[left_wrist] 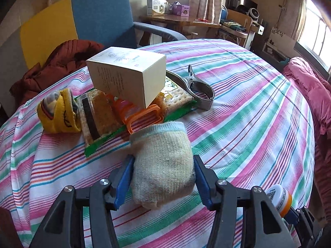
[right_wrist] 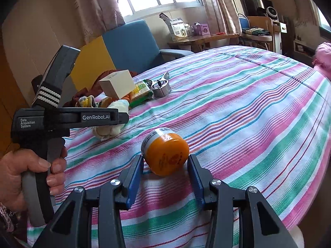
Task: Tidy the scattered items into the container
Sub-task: 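Grasp the beige knit sock with the left tool while the right tool grasps the orange jar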
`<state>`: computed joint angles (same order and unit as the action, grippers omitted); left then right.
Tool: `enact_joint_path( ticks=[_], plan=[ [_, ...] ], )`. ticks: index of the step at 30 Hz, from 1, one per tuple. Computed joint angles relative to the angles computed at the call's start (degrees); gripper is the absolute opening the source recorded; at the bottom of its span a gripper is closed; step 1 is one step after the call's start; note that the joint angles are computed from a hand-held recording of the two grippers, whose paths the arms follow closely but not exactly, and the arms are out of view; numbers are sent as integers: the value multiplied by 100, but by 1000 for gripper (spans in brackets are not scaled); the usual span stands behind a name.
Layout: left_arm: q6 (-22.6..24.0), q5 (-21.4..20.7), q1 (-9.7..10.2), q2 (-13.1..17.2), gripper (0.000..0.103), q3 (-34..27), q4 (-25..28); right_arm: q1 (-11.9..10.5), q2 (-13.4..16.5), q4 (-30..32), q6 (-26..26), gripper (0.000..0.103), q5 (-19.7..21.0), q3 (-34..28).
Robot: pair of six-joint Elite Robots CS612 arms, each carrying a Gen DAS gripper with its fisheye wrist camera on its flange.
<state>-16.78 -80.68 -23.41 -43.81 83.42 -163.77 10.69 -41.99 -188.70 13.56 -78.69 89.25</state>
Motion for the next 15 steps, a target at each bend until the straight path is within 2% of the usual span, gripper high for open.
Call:
enact_joint_path(
  ticks=[5, 15],
  plan=[
    [-175, -125, 28, -154, 55, 393, -440, 25, 0, -7, -55, 45, -93, 1],
    [-486, 66, -36, -534, 54, 1275, -1182, 29, 4, -211, -3, 44, -45, 44]
  ],
)
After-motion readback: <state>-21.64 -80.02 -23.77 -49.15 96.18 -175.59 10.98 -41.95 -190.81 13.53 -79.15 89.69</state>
